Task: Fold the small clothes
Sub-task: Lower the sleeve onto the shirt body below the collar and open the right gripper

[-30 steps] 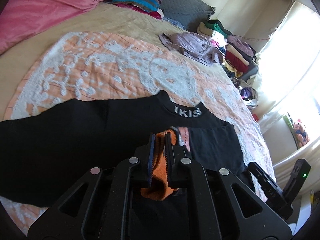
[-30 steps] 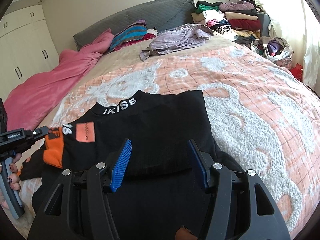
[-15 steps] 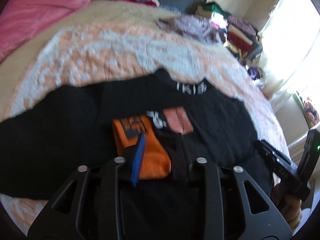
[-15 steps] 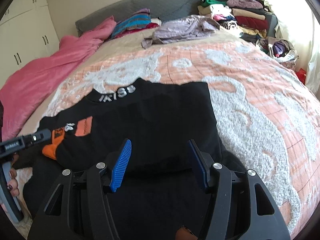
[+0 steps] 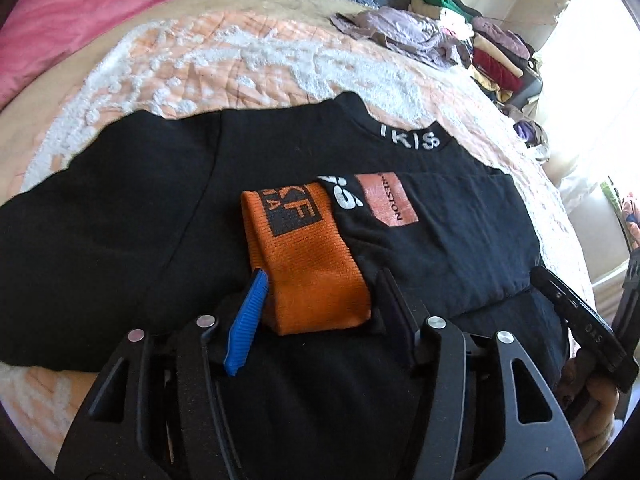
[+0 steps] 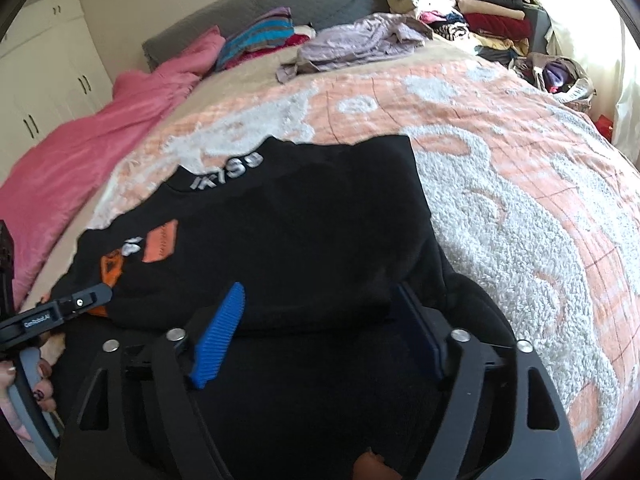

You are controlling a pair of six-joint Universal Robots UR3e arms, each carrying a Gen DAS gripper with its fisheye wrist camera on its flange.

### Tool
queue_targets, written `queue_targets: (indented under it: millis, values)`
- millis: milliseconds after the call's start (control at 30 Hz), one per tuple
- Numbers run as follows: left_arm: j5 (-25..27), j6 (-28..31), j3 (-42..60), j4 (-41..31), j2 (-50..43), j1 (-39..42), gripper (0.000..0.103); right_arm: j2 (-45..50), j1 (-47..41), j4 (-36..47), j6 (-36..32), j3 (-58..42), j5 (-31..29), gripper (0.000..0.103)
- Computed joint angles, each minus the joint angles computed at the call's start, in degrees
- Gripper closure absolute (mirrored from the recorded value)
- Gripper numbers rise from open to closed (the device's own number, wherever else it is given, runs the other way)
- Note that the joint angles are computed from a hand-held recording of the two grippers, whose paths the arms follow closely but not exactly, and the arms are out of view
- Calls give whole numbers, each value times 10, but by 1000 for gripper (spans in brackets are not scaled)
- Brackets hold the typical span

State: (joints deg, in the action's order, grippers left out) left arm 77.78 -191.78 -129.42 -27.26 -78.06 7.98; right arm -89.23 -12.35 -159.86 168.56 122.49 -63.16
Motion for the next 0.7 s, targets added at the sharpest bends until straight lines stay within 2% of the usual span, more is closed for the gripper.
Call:
queue_targets:
  millis: [67,133,200,233,400,700]
  values:
    - [10,-5,-2,-5,15,-1,49,-19,-4,-8,1,14,8,16]
    - [11,-6,-11,-11,40,7,36,-36,-7,-10,3,23,17,12]
    - [16,-10,-21,-15,64,15,30,-50,-10,-9,7,29,27,8]
    - [19,-11,-23,-19,73,17,25,-57,-12,-8,7,33,31,8]
    - [19,-12,-38,-48,133,45,14,-76,0,-2,16,31,37,7]
    - [17,9,-56,-120,234,96,11,-88,47,0,20,16,30,6]
